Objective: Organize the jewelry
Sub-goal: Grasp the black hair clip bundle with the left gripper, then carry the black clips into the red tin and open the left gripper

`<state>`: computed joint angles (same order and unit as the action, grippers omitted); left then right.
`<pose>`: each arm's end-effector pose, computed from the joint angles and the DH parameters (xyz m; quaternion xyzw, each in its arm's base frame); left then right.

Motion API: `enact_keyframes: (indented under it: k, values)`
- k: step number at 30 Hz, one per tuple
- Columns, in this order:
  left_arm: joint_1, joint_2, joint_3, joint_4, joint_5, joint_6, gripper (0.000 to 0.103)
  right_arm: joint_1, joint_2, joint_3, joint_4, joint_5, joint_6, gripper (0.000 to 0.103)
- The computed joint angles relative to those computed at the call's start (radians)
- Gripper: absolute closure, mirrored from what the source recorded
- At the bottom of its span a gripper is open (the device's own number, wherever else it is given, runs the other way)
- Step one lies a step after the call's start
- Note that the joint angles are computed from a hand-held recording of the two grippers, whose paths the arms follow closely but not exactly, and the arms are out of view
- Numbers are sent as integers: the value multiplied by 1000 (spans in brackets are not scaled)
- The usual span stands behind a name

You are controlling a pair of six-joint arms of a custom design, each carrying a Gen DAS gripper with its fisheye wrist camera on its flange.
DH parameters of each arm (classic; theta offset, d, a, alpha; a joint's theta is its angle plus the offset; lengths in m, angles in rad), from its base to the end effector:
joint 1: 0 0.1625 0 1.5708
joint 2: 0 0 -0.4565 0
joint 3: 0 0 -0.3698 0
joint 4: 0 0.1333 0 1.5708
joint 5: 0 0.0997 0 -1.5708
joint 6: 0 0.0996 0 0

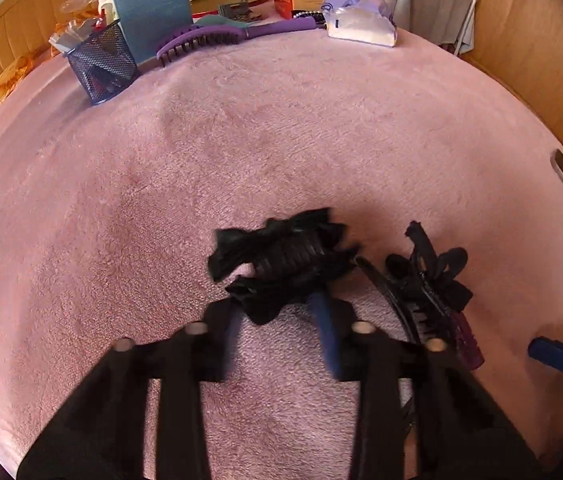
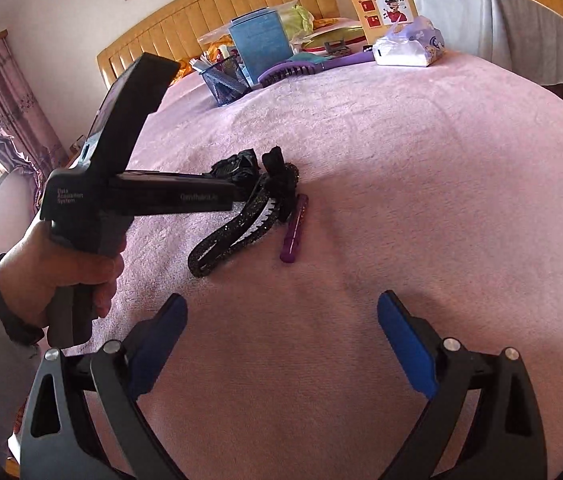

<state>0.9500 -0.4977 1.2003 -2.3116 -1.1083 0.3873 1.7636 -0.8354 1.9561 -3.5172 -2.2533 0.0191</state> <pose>-0.3128 -0.7430 0.0562 0.4662 0.8543 -0.0452 0.2254 0.1825 -0.5671 0.1889 -0.0589 -0.8716 0.4084 0.2648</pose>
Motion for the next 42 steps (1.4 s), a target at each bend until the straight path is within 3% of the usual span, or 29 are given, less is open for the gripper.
enact_keyframes:
  k: [8,14,19,24,26,30,37,42]
  values:
    - [-31,-120,160,-139,-3,-12,79,7,4,1,-11,-15,-7,6]
    - [-55,-419,407,-201,-30,0,79,70,22,-16,-42,-56,-78,6]
    - [-48,-676,500,-113,70,21,80,143,47,-35,-13,-43,-64,6]
    - [13,-829,512,-12,160,-7,80,212,93,-81,111,1,15,6]
    - [52,-863,517,17,171,-23,80,239,121,-131,195,9,33,6]
    - [127,-911,534,54,100,-32,80,303,184,-242,336,4,5,6]
    - [188,-875,501,219,20,11,80,369,237,-320,369,-12,-41,6]
    - [181,-828,465,343,37,52,80,375,231,-309,386,-51,-14,6]
